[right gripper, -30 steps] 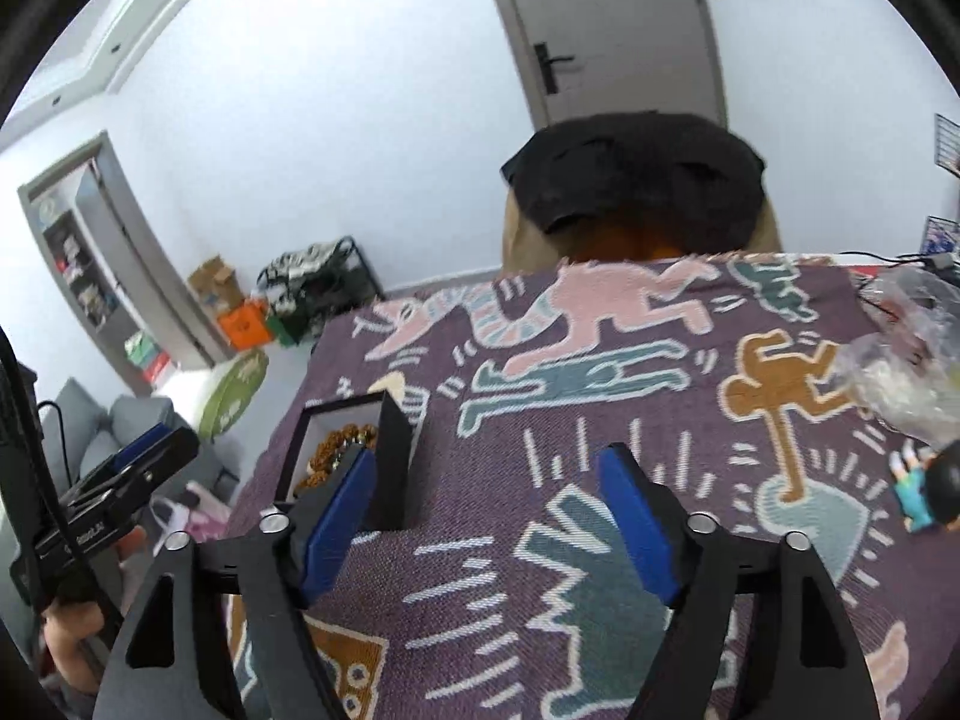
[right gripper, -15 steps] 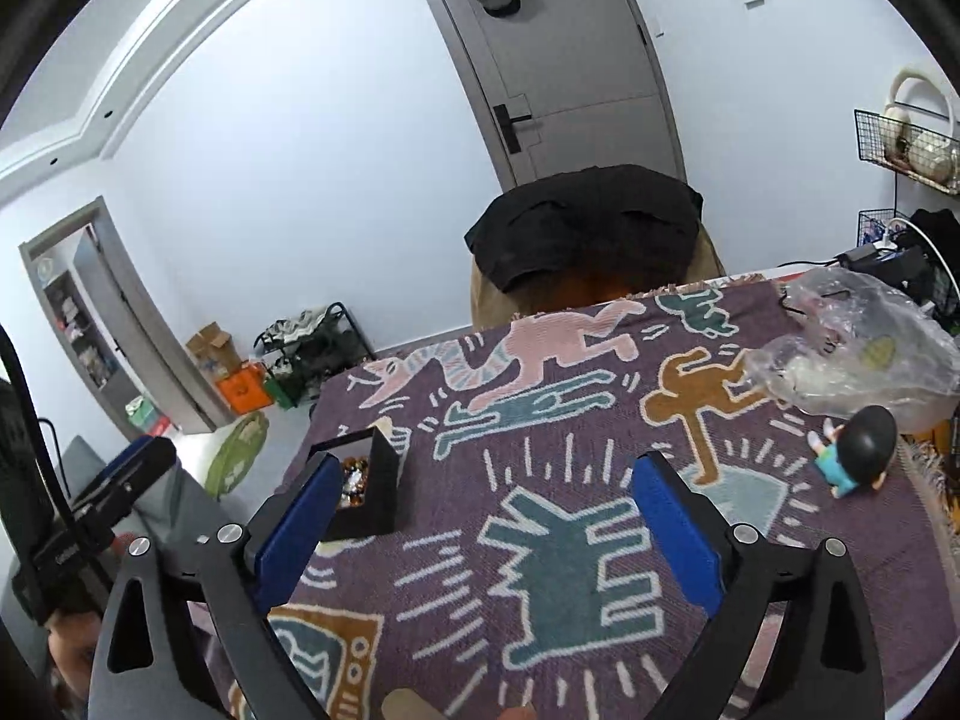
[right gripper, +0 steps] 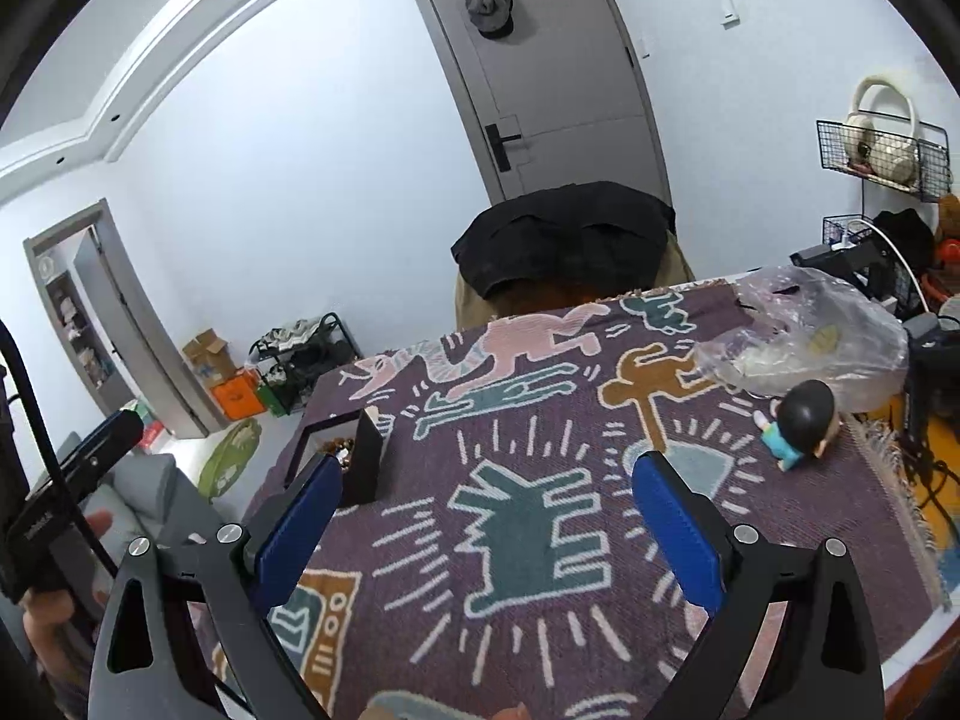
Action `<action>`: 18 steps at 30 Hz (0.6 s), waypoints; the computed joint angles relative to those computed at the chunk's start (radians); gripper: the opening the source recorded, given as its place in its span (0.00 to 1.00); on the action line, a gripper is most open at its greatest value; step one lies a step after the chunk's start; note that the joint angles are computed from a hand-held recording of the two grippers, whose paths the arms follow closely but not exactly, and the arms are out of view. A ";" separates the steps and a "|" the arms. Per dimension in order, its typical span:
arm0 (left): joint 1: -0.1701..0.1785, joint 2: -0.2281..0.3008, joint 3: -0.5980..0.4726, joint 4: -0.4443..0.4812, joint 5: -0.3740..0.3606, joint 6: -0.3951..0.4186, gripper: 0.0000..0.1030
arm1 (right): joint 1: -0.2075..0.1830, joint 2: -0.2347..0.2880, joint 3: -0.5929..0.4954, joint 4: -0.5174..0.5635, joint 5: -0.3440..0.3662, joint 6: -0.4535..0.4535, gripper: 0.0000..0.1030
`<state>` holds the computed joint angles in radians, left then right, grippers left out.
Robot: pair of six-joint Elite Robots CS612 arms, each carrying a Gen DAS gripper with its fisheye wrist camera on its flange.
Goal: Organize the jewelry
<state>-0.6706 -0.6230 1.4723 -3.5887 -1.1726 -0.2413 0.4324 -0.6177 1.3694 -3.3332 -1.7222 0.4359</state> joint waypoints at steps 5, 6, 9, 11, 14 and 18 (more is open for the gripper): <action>-0.017 -0.005 0.026 -0.026 0.030 0.005 1.00 | 0.005 -0.016 0.037 -0.021 0.003 -0.025 0.95; -0.018 -0.006 0.031 -0.030 0.027 0.002 1.00 | 0.007 -0.018 0.043 -0.019 0.005 -0.032 0.95; -0.023 -0.011 0.047 -0.038 0.037 0.008 1.00 | 0.010 -0.021 0.053 -0.011 0.001 -0.046 0.95; -0.026 -0.012 0.059 -0.042 0.052 -0.002 1.00 | 0.008 -0.021 0.062 -0.007 0.012 -0.045 0.95; -0.026 -0.018 0.080 -0.025 0.060 -0.024 1.00 | 0.005 -0.018 0.061 0.004 0.028 -0.052 0.95; -0.024 -0.024 0.104 -0.010 0.071 -0.050 1.00 | 0.007 -0.014 0.061 0.004 0.028 -0.053 0.95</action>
